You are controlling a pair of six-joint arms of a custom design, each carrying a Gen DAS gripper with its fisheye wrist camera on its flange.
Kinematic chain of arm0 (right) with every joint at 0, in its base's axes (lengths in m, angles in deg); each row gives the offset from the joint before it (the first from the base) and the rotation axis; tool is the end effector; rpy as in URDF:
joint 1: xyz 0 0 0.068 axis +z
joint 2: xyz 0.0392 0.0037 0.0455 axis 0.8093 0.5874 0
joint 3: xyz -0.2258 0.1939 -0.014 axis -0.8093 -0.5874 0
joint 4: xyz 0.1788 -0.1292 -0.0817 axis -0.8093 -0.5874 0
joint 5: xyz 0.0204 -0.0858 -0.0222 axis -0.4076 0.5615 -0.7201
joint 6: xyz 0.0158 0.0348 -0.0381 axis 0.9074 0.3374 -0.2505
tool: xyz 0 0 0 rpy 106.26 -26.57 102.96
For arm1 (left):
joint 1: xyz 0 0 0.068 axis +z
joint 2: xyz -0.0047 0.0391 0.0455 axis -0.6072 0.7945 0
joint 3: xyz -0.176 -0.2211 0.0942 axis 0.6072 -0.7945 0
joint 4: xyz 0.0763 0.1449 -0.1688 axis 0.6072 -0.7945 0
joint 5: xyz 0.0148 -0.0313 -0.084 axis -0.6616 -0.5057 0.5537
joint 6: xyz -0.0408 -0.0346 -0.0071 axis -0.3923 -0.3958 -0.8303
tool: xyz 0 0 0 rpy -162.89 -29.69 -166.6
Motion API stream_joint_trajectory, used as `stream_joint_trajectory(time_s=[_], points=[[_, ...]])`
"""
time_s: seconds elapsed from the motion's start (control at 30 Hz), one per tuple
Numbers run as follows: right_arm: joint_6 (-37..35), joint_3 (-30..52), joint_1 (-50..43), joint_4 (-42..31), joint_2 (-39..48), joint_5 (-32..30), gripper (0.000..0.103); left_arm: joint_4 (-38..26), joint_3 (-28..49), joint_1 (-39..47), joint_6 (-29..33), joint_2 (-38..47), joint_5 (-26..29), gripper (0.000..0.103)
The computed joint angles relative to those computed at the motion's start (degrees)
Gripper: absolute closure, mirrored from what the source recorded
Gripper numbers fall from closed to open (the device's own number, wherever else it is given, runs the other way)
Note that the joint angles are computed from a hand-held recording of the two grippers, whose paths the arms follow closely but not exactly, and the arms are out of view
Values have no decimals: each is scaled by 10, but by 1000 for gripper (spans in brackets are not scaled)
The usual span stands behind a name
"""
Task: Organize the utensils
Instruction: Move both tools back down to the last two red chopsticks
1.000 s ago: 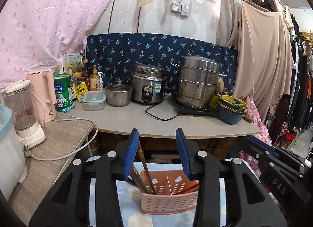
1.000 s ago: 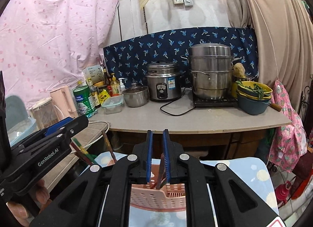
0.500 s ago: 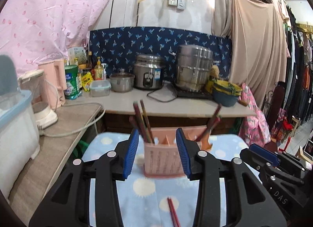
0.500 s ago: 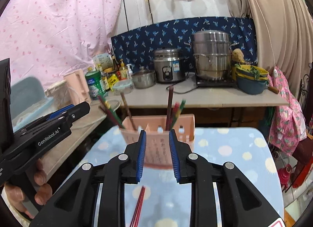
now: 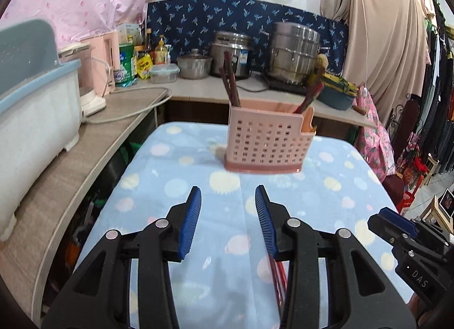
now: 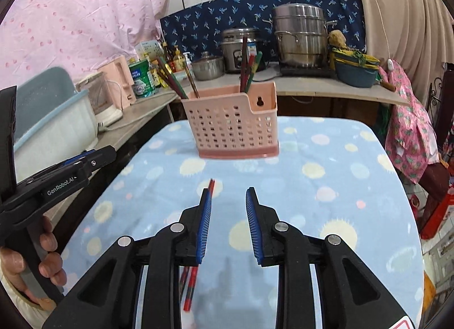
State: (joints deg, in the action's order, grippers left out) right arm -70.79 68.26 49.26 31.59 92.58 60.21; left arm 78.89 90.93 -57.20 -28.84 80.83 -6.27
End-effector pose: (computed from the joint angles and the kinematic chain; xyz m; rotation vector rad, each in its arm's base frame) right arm 0.2636 -0.0166 0.1774 0.1003 2.2050 0.1667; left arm 0.3159 -0.1125 0.1967 0.2042 2.1754 -0.2414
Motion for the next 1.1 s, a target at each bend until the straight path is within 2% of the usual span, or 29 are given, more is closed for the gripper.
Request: stream_joint_trajectory(time_s=[0.23, 0.5, 1.1], points=[[6, -73, 17, 32, -2, 13, 75, 13, -70, -15, 0, -17, -18, 65], [28, -144, 74, 104, 39, 43, 75, 27, -119, -26, -5, -5, -29, 65], [58, -164, 134, 178, 129, 68, 75, 82, -204, -10, -11, 14, -22, 65]])
